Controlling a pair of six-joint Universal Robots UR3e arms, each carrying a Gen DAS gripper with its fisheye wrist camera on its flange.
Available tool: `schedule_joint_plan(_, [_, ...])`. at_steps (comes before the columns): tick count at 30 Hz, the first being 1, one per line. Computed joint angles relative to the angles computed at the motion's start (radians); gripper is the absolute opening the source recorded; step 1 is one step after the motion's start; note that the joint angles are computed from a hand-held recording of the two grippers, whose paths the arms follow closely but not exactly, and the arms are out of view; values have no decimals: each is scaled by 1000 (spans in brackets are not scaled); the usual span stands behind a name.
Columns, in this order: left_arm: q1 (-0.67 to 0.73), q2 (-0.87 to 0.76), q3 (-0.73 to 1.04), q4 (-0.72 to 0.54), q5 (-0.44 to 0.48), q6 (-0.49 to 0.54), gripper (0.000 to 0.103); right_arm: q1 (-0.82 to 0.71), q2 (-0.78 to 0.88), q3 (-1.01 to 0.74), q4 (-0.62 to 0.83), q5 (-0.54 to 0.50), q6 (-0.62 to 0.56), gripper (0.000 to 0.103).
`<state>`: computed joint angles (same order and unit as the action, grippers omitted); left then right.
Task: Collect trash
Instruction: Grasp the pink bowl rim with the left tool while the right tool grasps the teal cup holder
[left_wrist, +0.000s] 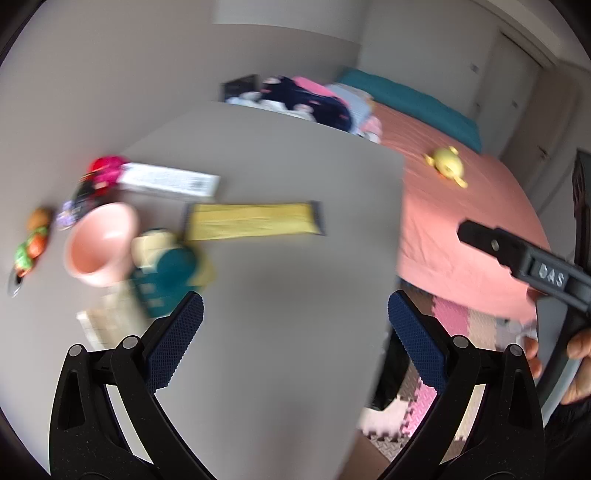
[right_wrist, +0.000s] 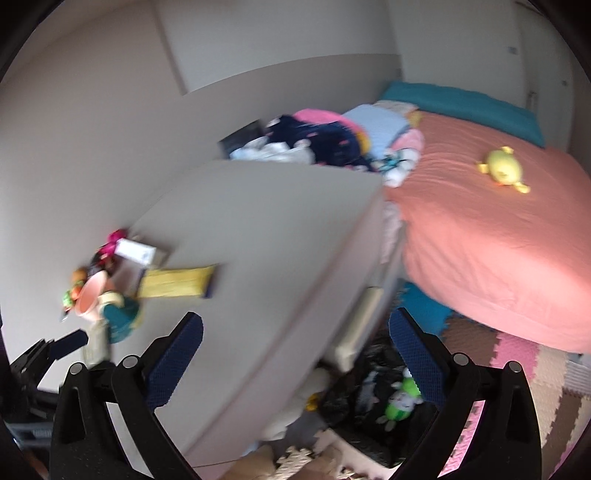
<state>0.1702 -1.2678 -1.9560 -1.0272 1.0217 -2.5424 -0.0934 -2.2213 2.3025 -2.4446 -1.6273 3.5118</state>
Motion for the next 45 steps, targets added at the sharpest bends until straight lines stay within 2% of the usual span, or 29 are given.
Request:
schedule_joint_plan(4, [154, 6, 20, -52, -31, 71, 97, 216, 282, -126, -136, -112, 81, 101])
schedule_joint_plan(9, [275, -27, 24, -14, -19, 96, 97, 340, 519, -264, -218, -107, 131, 101])
schedule_joint_plan(13, [358, -134, 86, 1, -27, 66, 97, 426, 692, -397, -236, -115, 144, 101])
schedule_joint_plan(16, [375, -220, 135, 52, -9, 0, 97, 465, 811, -505, -231, -101, 156, 100])
schedule_joint_plan(22, [328, -395, 253, 99, 56, -101, 97, 524, 1009, -737, -159, -119, 153, 89])
schedule_joint_plan(28, [296, -506, 322, 94, 45, -117, 97, 564, 1174, -962, -45, -164, 130, 77])
schedule_joint_plan(33, [248, -587, 416, 87, 70, -147, 97, 575, 1251, -1068, 9, -207, 107, 59])
schedule_joint_plan(34, [236, -603, 432, 90, 78, -154, 96, 575, 1263, -1083, 17, -210, 99, 50])
schedule_joint_plan(36, [223, -624, 451, 86, 91, -153, 82, 577, 1285, -1107, 24, -214, 88, 47])
schedule_joint_plan(38, [215, -648, 480, 54, 93, -148, 63, 579, 1292, -1116, 22, -226, 74, 47])
schedule_joint_plan(39, [210, -641, 461, 92, 106, -155, 54, 578, 1291, -1113, 18, -228, 67, 46])
schedule_joint_plan(41, [221, -642, 468, 64, 85, -144, 18, 572, 1283, -1095, -5, -219, 73, 46])
schedule_joint_plan(42, [231, -642, 472, 39, 68, -140, 13, 569, 1277, -1081, -19, -211, 76, 45])
schedule_joint_plan(45, [267, -591, 416, 55, 33, -130, 11, 565, 1258, -1054, -49, -204, 78, 45])
